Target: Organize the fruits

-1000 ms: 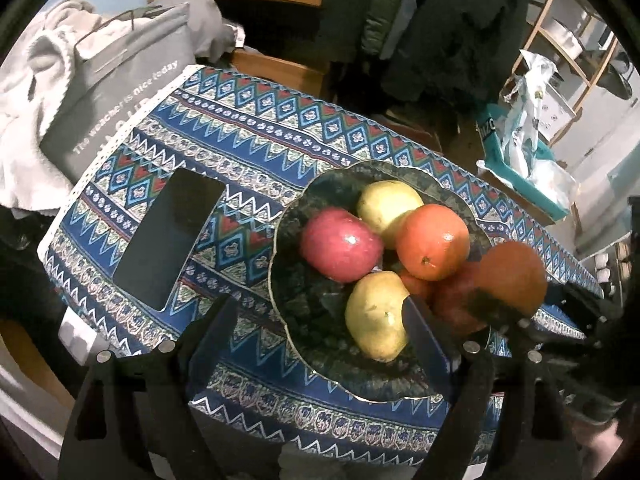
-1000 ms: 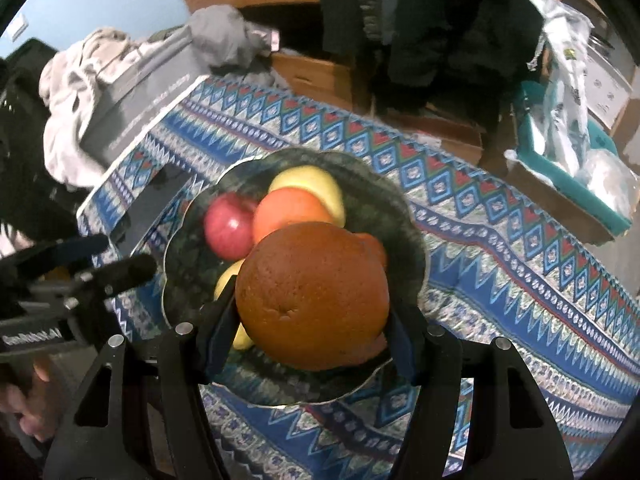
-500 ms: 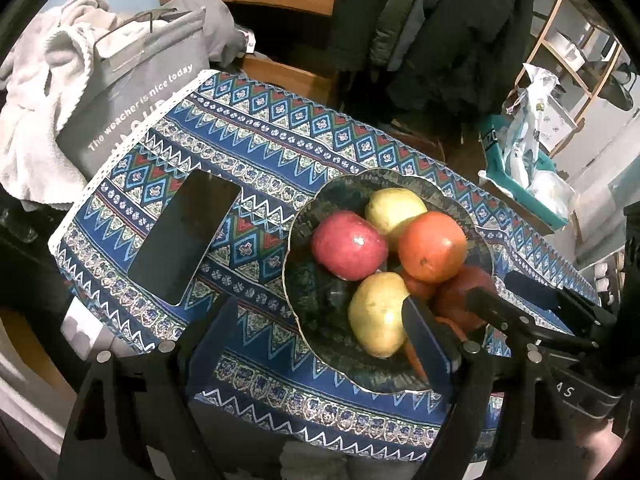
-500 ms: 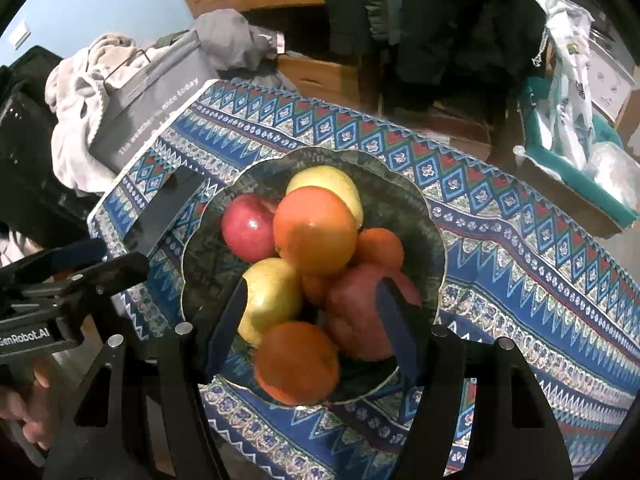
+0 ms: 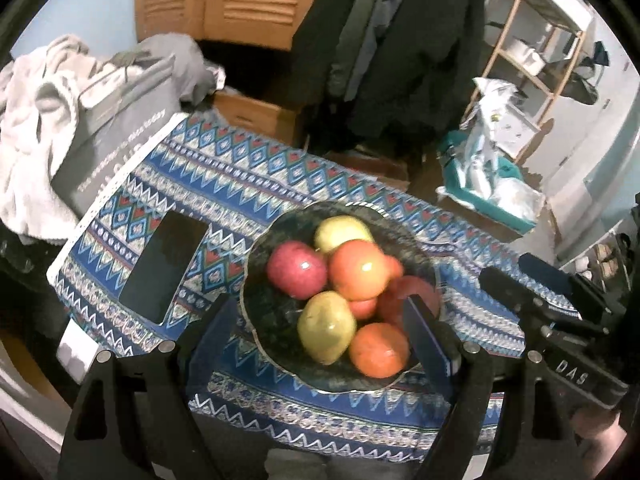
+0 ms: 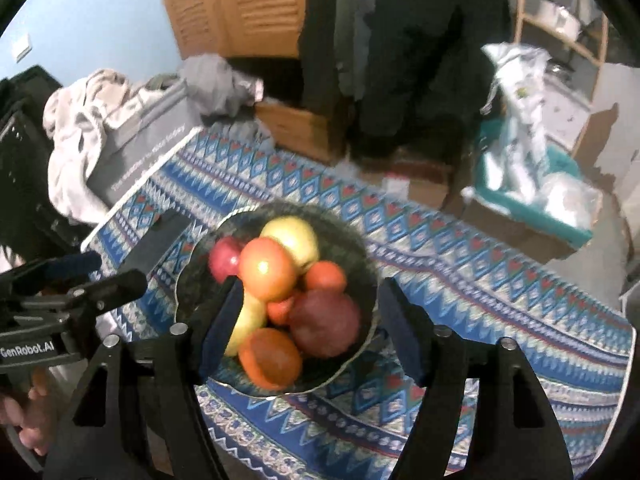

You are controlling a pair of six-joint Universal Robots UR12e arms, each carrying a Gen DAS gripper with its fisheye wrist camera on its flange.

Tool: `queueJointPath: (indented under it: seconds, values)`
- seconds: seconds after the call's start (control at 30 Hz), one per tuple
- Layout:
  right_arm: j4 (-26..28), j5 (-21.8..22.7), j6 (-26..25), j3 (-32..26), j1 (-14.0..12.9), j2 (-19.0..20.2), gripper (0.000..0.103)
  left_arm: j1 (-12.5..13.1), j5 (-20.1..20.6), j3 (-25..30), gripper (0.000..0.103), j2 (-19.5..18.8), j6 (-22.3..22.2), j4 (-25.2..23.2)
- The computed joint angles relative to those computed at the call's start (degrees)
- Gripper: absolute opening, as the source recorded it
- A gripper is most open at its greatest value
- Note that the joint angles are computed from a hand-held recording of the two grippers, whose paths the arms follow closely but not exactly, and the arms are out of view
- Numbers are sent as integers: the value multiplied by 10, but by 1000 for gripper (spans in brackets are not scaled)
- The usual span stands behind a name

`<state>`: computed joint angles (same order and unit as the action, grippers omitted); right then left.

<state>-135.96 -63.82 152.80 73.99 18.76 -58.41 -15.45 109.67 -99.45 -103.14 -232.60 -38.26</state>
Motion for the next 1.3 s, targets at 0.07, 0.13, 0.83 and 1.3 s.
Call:
queueJointPath:
  seconds: [0.07, 0.13, 0.83, 1.3]
  values:
    - [-20, -1, 12, 4, -4, -5, 75, -4, 6, 6, 85, -1, 8, 6]
    - [-45, -2, 22, 9, -10, -11, 75, -9, 13, 12, 86, -3, 19, 15]
    - [-224, 4, 82, 61, -63, -64, 83, -51, 111, 62, 102, -22, 80, 77]
    - [-294, -28, 114, 78, -82, -67, 84, -62, 131, 90, 102, -35, 99, 98]
